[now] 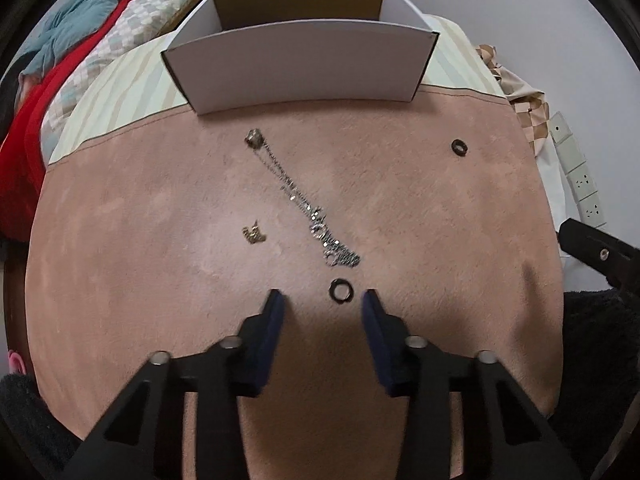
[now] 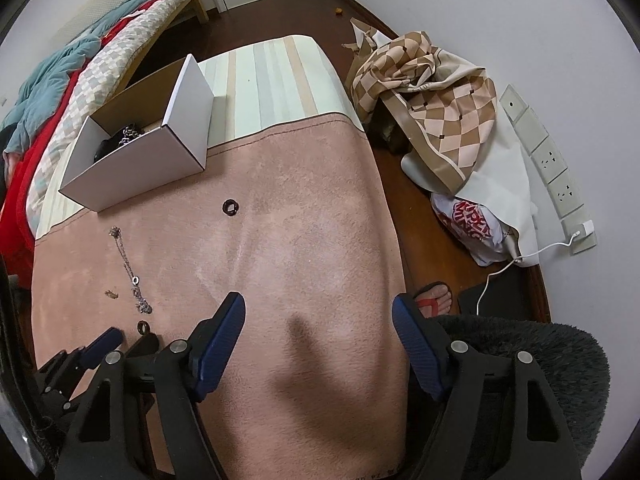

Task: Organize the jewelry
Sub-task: 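Grasp a black ring with the left tool while the right tool grasps the gold earring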

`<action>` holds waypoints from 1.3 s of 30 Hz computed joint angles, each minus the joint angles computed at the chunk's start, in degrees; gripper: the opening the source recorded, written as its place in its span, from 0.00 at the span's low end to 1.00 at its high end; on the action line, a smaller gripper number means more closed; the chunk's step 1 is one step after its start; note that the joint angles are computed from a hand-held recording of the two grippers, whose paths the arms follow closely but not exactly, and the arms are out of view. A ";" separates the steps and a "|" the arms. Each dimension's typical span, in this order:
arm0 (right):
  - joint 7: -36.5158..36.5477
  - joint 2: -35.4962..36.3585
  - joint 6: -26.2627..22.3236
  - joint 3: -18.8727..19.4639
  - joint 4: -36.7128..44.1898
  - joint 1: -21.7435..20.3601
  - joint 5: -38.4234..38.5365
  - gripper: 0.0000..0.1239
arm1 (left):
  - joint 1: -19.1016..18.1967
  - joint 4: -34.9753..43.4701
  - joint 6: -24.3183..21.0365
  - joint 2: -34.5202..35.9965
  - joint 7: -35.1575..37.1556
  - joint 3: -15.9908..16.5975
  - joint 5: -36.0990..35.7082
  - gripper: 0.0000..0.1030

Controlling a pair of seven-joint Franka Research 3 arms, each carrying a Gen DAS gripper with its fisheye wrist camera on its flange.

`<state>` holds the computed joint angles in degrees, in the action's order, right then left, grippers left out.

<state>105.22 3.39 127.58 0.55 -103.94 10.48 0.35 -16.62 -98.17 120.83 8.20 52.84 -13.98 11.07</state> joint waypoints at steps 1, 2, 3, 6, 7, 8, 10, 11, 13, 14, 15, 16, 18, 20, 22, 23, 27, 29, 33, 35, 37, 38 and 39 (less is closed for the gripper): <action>0.02 0.05 -0.01 0.02 0.04 0.04 -0.02 0.62 | 0.05 -0.11 0.25 -0.04 0.16 0.04 0.05 0.24; 0.07 0.13 -0.12 0.04 0.16 0.08 -0.06 0.62 | 0.13 -0.23 0.49 -0.11 0.30 0.07 -0.06 0.19; 0.03 0.14 -0.18 0.05 0.16 0.11 -0.01 0.62 | 0.18 -0.42 0.90 -0.21 0.36 0.07 -0.18 0.17; -0.11 0.21 -0.34 0.09 0.26 0.21 -0.01 0.62 | 0.19 -1.06 1.80 -0.49 0.46 0.06 0.00 0.10; -0.13 0.25 -0.44 0.13 0.33 0.27 0.00 0.61 | 0.20 -1.18 2.03 -0.55 0.54 0.04 -0.05 0.09; -0.07 0.26 -0.52 0.16 0.38 0.33 0.00 0.61 | 0.15 -1.16 2.24 -0.41 0.50 0.02 0.05 0.09; -0.10 0.22 -0.63 0.17 0.34 0.40 -0.01 0.60 | 0.11 -1.04 2.67 -0.16 0.40 0.00 0.06 0.09; -0.15 0.21 -0.70 0.19 0.34 0.43 0.03 0.60 | 0.07 -1.15 2.79 -0.25 0.29 -0.02 0.05 0.09; -0.20 0.16 -0.83 0.20 0.33 0.47 0.05 0.59 | 0.16 -1.50 3.26 -0.55 0.42 0.00 -0.21 0.09; -0.20 0.11 -0.88 0.21 0.32 0.49 0.10 0.59 | 0.20 -1.89 3.60 -0.93 0.29 0.03 -0.21 0.09; -0.22 0.07 -0.97 0.22 0.32 0.50 0.18 0.59 | 0.27 -2.07 3.78 -1.20 0.37 0.03 -0.41 0.09; -0.34 0.06 -0.99 0.22 0.33 0.49 0.36 0.59 | 0.33 -2.21 3.91 -1.48 0.44 0.03 -0.62 0.09; -0.94 -0.07 -0.92 0.33 0.31 0.50 1.33 0.59 | 0.62 -3.00 4.42 -2.57 0.52 0.18 -0.97 0.09; -2.21 -0.18 -0.48 0.58 0.16 0.58 3.37 0.59 | 1.06 -3.83 4.92 -3.89 0.62 0.42 -1.28 0.09; -5.33 -0.04 0.20 0.97 0.12 0.61 7.93 0.59 | 1.77 -5.25 5.28 -5.90 0.33 0.91 -1.26 0.09; -7.12 0.21 0.31 1.27 0.29 0.75 10.31 0.59 | 2.23 -5.94 5.28 -6.88 0.25 1.23 -1.25 0.09; -13.28 2.39 -0.11 2.75 2.11 1.84 19.31 0.59 | 4.49 -9.38 4.56 -10.93 -1.05 2.58 0.32 0.09; -15.36 3.51 0.27 3.52 2.92 2.77 22.32 0.55 | 5.55 -11.22 4.08 -12.62 -1.61 3.09 1.04 0.09; -17.38 6.71 1.73 4.88 5.44 5.37 23.36 0.42 | 7.65 -14.46 3.39 -14.94 -2.88 4.06 1.54 0.09; -17.23 8.15 3.12 5.20 6.44 6.99 21.38 0.40 | 8.44 -15.77 3.52 -15.76 -3.03 4.43 1.46 0.09; -15.68 9.28 4.70 5.05 7.11 8.83 17.41 0.40 | 9.08 -17.23 3.83 -16.60 -3.16 4.78 0.94 0.09; -14.84 9.84 5.47 4.93 7.41 9.70 15.33 0.39 | 9.28 -17.50 3.84 -16.78 -3.13 4.83 0.67 0.09; -14.42 10.26 6.09 4.88 7.49 10.25 14.10 0.38 | 9.51 -18.19 4.06 -17.19 -3.12 4.98 0.29 0.09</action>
<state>90.80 13.65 133.66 5.43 -96.45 20.73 14.45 -7.10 -116.37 124.89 -8.99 49.72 -8.99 11.35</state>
